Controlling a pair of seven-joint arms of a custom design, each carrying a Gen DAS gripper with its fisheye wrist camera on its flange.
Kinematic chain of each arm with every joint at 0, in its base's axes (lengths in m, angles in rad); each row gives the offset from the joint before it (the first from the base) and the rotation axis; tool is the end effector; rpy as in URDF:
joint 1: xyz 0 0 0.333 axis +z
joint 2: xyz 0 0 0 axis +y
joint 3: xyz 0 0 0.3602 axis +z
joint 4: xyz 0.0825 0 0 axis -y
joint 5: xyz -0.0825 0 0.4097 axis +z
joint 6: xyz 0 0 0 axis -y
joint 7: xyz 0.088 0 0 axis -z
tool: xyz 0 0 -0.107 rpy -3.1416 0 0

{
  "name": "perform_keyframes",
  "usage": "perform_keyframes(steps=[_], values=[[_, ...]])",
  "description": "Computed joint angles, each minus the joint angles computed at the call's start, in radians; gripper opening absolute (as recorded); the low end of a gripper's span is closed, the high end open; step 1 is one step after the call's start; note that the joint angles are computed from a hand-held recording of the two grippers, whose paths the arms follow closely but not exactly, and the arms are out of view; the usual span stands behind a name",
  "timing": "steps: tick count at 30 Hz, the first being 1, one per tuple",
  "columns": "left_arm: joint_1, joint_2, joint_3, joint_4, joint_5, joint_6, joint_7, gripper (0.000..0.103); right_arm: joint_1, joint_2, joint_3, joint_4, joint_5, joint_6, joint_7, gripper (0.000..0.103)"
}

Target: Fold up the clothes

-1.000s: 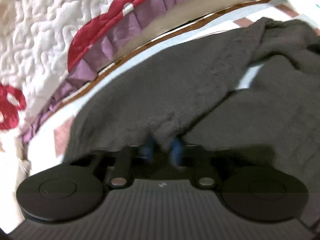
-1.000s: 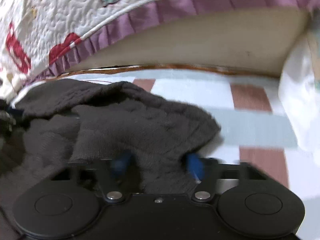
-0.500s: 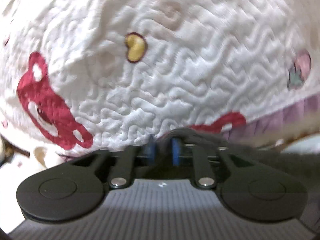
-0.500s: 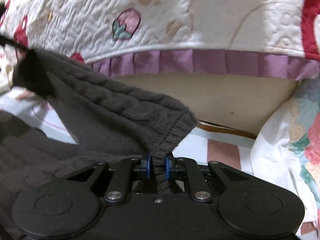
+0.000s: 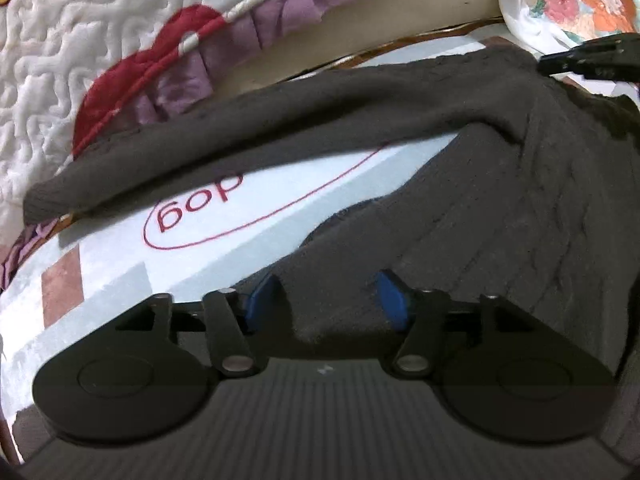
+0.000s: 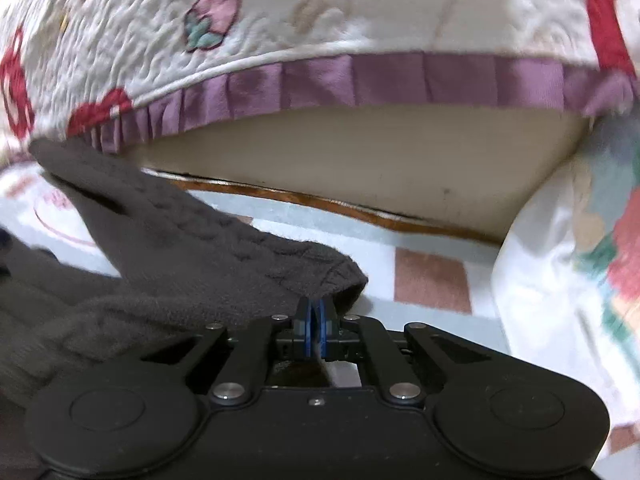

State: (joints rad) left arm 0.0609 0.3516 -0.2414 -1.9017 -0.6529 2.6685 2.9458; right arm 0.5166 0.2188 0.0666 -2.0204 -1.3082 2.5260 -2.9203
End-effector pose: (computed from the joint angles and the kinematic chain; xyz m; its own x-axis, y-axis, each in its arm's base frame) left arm 0.6850 -0.0922 0.3861 -0.8137 -0.5699 -0.1143 -0.4152 0.7075 -0.5719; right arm 0.5311 0.3598 0.3944 -0.1949 -0.9808 0.0099 -0.6208 0.1155 -0.7754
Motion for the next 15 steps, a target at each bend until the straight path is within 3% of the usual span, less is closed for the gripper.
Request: perform_keyframes(steps=[2,6,10,11,13,14,15], values=[[-0.008,0.003,0.004,-0.002,0.008,0.023,-0.011,0.074,0.009,-0.050,0.002,-0.052,-0.016,-0.022,0.083,0.009],[-0.007,0.014,-0.007,-0.015,-0.007,0.082,-0.028,0.092,-0.001,-0.188,0.037,-0.223,-0.078,-0.032,0.367,0.050],[-0.009,0.044,0.010,0.026,0.003,0.028,-0.162,0.095,-0.049,-0.290,0.070,-0.383,-0.170,0.095,0.706,0.052],[-0.001,0.036,0.000,0.019,-0.001,0.027,-0.150,0.090,-0.056,-0.299,0.079,-0.397,-0.187,0.117,0.760,0.052],[0.009,0.021,-0.015,0.007,-0.013,0.023,-0.124,0.052,-0.065,-0.315,0.094,-0.424,-0.230,0.159,0.874,0.057],[0.012,0.009,-0.029,-0.011,-0.031,0.057,-0.087,0.005,-0.067,-0.320,0.100,-0.434,-0.257,0.176,0.932,0.059],[0.019,-0.006,-0.060,-0.043,-0.075,0.146,-0.004,0.006,-0.067,-0.317,0.107,-0.435,-0.280,0.185,0.974,0.060]])
